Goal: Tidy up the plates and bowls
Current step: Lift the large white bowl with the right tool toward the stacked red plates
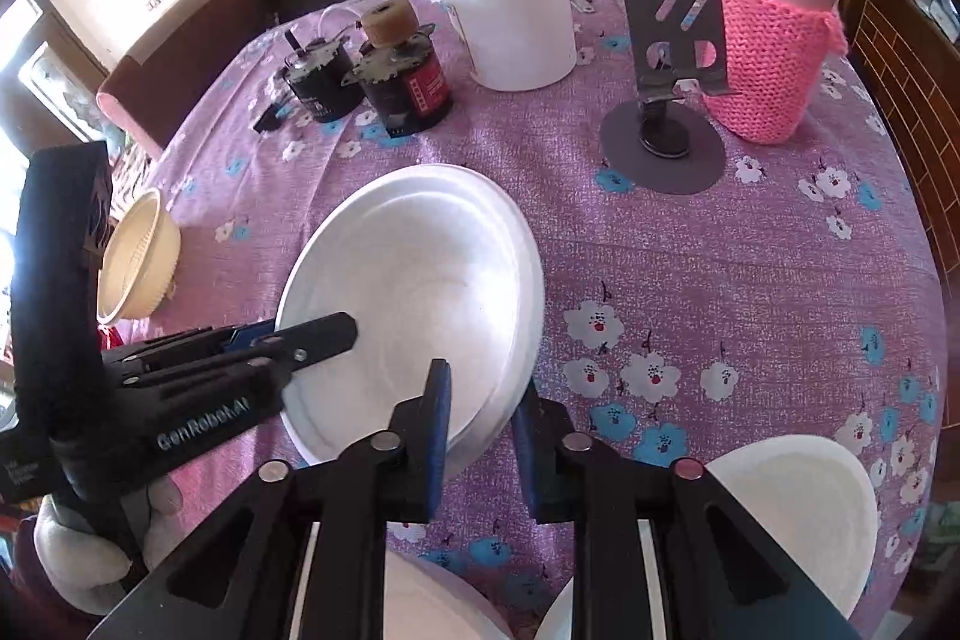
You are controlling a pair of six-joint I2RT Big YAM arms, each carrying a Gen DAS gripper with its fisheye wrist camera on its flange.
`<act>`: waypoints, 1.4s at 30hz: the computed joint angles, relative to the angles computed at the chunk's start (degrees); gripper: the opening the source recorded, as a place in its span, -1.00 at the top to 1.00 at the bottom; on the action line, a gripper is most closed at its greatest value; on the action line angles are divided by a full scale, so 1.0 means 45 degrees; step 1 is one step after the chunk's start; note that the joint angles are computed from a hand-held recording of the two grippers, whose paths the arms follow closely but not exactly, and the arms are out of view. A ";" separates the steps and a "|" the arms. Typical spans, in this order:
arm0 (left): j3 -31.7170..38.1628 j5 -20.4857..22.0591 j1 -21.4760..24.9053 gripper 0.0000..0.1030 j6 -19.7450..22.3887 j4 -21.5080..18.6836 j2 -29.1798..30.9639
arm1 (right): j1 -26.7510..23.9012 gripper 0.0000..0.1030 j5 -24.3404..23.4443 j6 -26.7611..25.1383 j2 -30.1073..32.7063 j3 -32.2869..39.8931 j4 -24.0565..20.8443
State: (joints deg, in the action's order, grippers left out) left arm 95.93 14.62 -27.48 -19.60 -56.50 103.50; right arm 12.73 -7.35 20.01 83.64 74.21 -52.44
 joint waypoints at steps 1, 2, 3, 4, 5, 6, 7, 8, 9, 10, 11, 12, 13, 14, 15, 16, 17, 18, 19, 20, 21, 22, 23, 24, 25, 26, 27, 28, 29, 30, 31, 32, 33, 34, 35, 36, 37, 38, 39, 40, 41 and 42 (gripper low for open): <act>-0.0180 -0.0016 0.0038 0.74 0.0023 0.0109 -0.0186 | 0.0042 0.66 -0.0061 0.0067 -0.0126 -0.0086 0.0141; -0.0365 -0.0127 0.0047 0.74 0.0063 0.0235 -0.0385 | 0.0135 0.66 0.0016 0.0082 -0.0226 -0.0126 0.0216; -0.0526 -0.0284 0.0035 0.74 0.0105 0.0360 -0.0562 | 0.0280 0.66 0.0210 0.0089 -0.0266 -0.0112 0.0248; -0.0779 -0.0470 0.0025 0.74 0.0153 0.0525 -0.0834 | 0.0452 0.66 0.0417 0.0083 -0.0318 -0.0096 0.0248; -0.1011 -0.0550 0.0037 0.74 0.0168 0.0667 -0.1068 | 0.0611 0.66 0.0591 0.0073 -0.0416 -0.0113 0.0254; -0.1275 -0.0510 0.0082 0.74 0.0147 0.0813 -0.1330 | 0.0740 0.66 0.0686 0.0108 -0.0506 -0.0143 0.0301; -0.1544 -0.0359 0.0140 0.74 0.0082 0.0969 -0.1569 | 0.0837 0.66 0.0724 0.0166 -0.0635 -0.0200 0.0352; -0.1817 -0.0178 0.0208 0.74 0.0016 0.1117 -0.1804 | 0.0930 0.66 0.0772 0.0236 -0.0776 -0.0267 0.0405; -0.2041 -0.0003 0.0253 0.74 -0.0067 0.1240 -0.2005 | 0.1010 0.66 0.0820 0.0299 -0.0912 -0.0347 0.0472; -0.2243 0.0179 0.0306 0.74 -0.0120 0.1360 -0.2196 | 0.1100 0.68 0.0868 0.0404 -0.1077 -0.0455 0.0565; -0.2444 0.0295 0.0346 0.74 -0.0139 0.1488 -0.2370 | 0.1191 0.69 0.0913 0.0522 -0.1240 -0.0565 0.0634; -0.2617 0.0333 0.0303 0.74 -0.0239 0.1645 -0.2522 | 0.1283 0.69 0.0953 0.0641 -0.1407 -0.0684 0.0697; -0.2915 0.0411 0.0342 0.74 -0.0268 0.1817 -0.2769 | 0.1375 0.70 0.0970 0.0762 -0.1567 -0.0810 0.0784; -0.3177 0.0465 0.0376 0.74 -0.0303 0.1938 -0.3011 | 0.1476 0.70 0.0978 0.0881 -0.1735 -0.0951 0.0867; -0.3465 0.0528 0.0415 0.74 -0.0352 0.2071 -0.3282 | 0.1589 0.71 0.0999 0.0989 -0.1886 -0.1087 0.0942; -0.3779 0.0593 0.0474 0.74 -0.0376 0.2199 -0.3575 | 0.1712 0.71 0.1037 0.1088 -0.2037 -0.1223 0.1015; -0.4046 0.0622 0.0518 0.74 -0.0430 0.2308 -0.3848 | 0.1871 0.71 0.1102 0.1221 -0.2136 -0.1320 0.1076; -0.4317 0.0630 0.0557 0.74 -0.0506 0.2452 -0.4102 | 0.2004 0.71 0.1107 0.1340 -0.2243 -0.1433 0.1145; -0.4643 0.0666 0.0613 0.74 -0.0593 0.2626 -0.4412 | 0.2122 0.71 0.1077 0.1434 -0.2362 -0.1553 0.1197; -0.4893 0.0696 0.0650 0.74 -0.0688 0.2764 -0.4643 | 0.2251 0.71 0.1106 0.1517 -0.2437 -0.1644 0.1240; -0.5141 0.0701 0.0684 0.74 -0.0765 0.2863 -0.4885 | 0.2363 0.71 0.1120 0.1603 -0.2516 -0.1749 0.1286; -0.5403 0.0679 0.0709 0.74 -0.0824 0.2960 -0.5140 | 0.2477 0.71 0.1129 0.1692 -0.2571 -0.1833 0.1314; -0.5617 0.0677 0.0729 0.74 -0.0858 0.3041 -0.5343 | 0.2604 0.71 0.1143 0.1788 -0.2606 -0.1905 0.1323; -0.5810 0.0683 0.0751 0.74 -0.0872 0.3093 -0.5528 | 0.2704 0.71 0.1180 0.1868 -0.2654 -0.1994 0.1344; -0.6027 0.0682 0.0775 0.74 -0.0904 0.3150 -0.5729 | 0.2810 0.71 0.1220 0.1965 -0.2691 -0.2075 0.1364; -0.6234 0.0690 0.0803 0.74 -0.0926 0.3179 -0.5941 | 0.2904 0.71 0.1217 0.2074 -0.2734 -0.2173 0.1409; -0.6404 0.0712 0.0843 0.74 -0.0928 0.3222 -0.6096 | 0.3023 0.71 0.1214 0.2206 -0.2788 -0.2268 0.1453; -0.6613 0.0712 0.0886 0.74 -0.0909 0.3259 -0.6301 | 0.3132 0.71 0.1236 0.2310 -0.2842 -0.2358 0.1500; -0.6806 0.0691 0.0913 0.74 -0.0909 0.3312 -0.6497 | 0.3268 0.71 0.1283 0.2414 -0.2905 -0.2451 0.1544; -0.6988 0.0690 0.0949 0.74 -0.0914 0.3375 -0.6686 | 0.3427 0.71 0.1344 0.2516 -0.2978 -0.2561 0.1609; -0.7202 0.0722 0.1009 0.74 -0.0922 0.3454 -0.6911 | 0.3600 0.71 0.1435 0.2635 -0.3064 -0.2672 0.1685; -0.7428 0.0742 0.1074 0.74 -0.0911 0.3540 -0.7153 | 0.3785 0.71 0.1547 0.2750 -0.3149 -0.2776 0.1755; -0.7647 0.0748 0.1135 0.74 -0.0902 0.3620 -0.7392 | 0.3966 0.71 0.1645 0.2860 -0.3238 -0.2888 0.1845; -0.7878 0.0738 0.1193 0.74 -0.0908 0.3706 -0.7646 | 0.4138 0.71 0.1715 0.2993 -0.3333 -0.3005 0.1960; -0.8112 0.0705 0.1249 0.74 -0.0903 0.3778 -0.7909 | 0.4326 0.70 0.1785 0.3150 -0.3422 -0.3123 0.2085; -0.8285 0.0675 0.1300 0.74 -0.0895 0.3821 -0.8112 | 0.4487 0.70 0.1851 0.3274 -0.3479 -0.3205 0.2180; -0.8469 0.0627 0.1353 0.74 -0.0877 0.3867 -0.8322 | 0.4666 0.70 0.1924 0.3395 -0.3533 -0.3286 0.2280; -0.8648 0.0577 0.1404 0.74 -0.0863 0.3904 -0.8535 | 0.4835 0.70 0.1974 0.3498 -0.3569 -0.3354 0.2373; -0.8806 0.0576 0.1466 0.73 -0.0851 0.3950 -0.8713 | 0.4964 0.70 0.1976 0.3589 -0.3583 -0.3403 0.2448; -0.8968 0.0581 0.1538 0.73 -0.0842 0.3992 -0.8909 | 0.5095 0.70 0.1994 0.3703 -0.3584 -0.3443 0.2512; -0.9110 0.0568 0.1598 0.73 -0.0804 0.4013 -0.9087 | 0.5223 0.70 0.2049 0.3823 -0.3580 -0.3480 0.2571; -0.9222 0.0536 0.1646 0.73 -0.0763 0.4006 -0.9230 | 0.5343 0.70 0.2114 0.3939 -0.3577 -0.3505 0.2619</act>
State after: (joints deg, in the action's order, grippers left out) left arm 54.43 17.03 -20.07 -23.04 -38.47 61.96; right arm 36.77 2.17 37.74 67.54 58.44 -40.65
